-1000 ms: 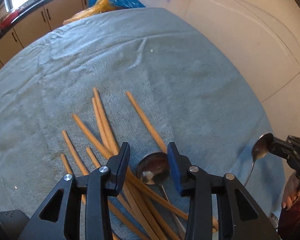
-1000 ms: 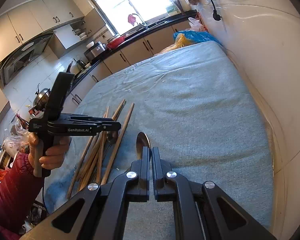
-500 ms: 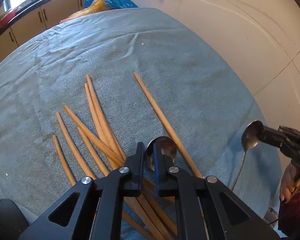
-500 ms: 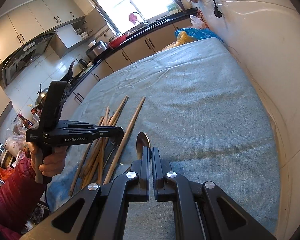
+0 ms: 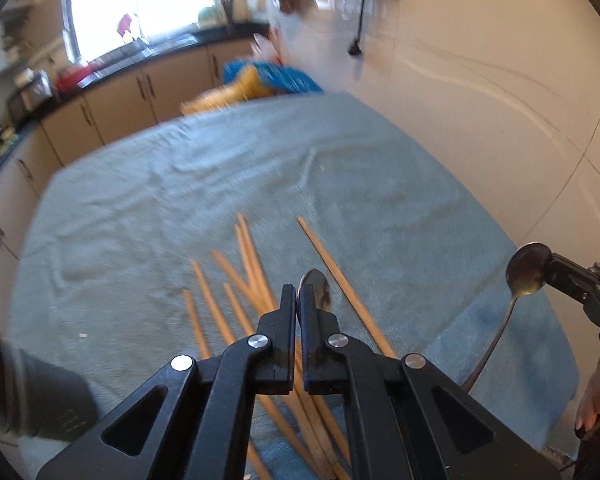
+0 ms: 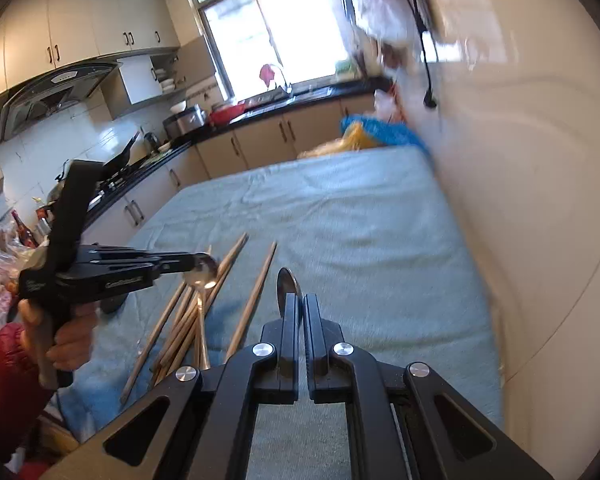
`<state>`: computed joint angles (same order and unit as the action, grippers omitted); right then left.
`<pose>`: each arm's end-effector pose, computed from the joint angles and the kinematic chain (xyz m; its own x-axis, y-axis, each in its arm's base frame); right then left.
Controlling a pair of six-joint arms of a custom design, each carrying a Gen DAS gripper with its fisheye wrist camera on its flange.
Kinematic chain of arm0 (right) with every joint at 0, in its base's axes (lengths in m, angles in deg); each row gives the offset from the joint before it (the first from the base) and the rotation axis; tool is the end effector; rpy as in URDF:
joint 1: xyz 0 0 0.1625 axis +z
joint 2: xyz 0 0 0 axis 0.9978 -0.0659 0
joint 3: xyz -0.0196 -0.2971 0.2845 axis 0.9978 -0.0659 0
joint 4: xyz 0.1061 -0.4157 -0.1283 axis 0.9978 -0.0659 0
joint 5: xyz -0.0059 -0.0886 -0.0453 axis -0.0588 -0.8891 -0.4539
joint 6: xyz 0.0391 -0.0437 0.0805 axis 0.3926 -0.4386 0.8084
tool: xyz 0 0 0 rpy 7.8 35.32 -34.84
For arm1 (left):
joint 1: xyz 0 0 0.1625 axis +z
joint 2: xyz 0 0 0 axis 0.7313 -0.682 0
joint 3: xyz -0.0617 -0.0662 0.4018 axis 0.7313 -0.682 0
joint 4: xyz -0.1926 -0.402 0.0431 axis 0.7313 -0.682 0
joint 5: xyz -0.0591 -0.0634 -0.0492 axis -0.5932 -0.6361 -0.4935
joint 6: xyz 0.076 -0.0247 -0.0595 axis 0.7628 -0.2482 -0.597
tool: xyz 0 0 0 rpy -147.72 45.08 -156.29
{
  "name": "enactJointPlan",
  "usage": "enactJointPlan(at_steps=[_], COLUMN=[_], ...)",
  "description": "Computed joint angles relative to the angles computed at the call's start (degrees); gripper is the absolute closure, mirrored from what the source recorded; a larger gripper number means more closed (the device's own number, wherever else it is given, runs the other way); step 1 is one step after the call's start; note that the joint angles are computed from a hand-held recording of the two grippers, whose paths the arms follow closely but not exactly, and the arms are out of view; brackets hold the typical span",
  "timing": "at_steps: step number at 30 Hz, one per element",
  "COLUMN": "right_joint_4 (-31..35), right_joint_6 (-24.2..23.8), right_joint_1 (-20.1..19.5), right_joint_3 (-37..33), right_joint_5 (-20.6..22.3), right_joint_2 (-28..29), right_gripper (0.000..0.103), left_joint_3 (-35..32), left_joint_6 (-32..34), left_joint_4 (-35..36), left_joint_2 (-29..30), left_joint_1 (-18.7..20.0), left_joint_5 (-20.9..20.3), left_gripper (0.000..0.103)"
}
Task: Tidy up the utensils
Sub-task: 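Carry both spoons up and over the black utensil holder with both grippers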
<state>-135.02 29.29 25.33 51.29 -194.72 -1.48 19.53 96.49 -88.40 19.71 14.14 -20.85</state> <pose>0.2755 -0.5075 0.1046 -0.8663 0.1296 0.4824 -0.3542 0.5216 -0.7762 -0.1838 -0.6995 0.2234 -0.5094 0.6830 -0.5235 0.8277 0.5553 -0.0809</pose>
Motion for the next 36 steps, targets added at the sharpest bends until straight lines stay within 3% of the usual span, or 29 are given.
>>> enactJointPlan(at_steps=[5, 9, 22, 36], right_joint_4=[-4.2, -6.1, -4.3, 4.4], right_joint_6=[-5.1, -6.9, -7.8, -7.2], right_joint_1=[3.1, 4.4, 7.1, 9.0], right_joint_3=[-2.8, -4.0, -10.5, -23.2], right_joint_5=[-5.5, -7.1, -6.4, -2.0], right_joint_2=[2.6, 3.3, 6.8, 11.9], right_gripper=[0.100, 0.100, 0.100, 0.100], left_joint_3=[4.4, 4.9, 4.9, -0.6], left_joint_6=[0.6, -0.4, -1.9, -1.6], left_joint_4=[-6.3, -6.9, -9.5, -14.2], left_joint_2=[-4.1, -6.1, -11.5, -14.7], left_joint_1=[-0.8, -0.5, 1.3, 3.8], left_joint_5=[0.1, -1.0, -1.7, -0.9], left_gripper=[0.101, 0.101, 0.100, 0.100])
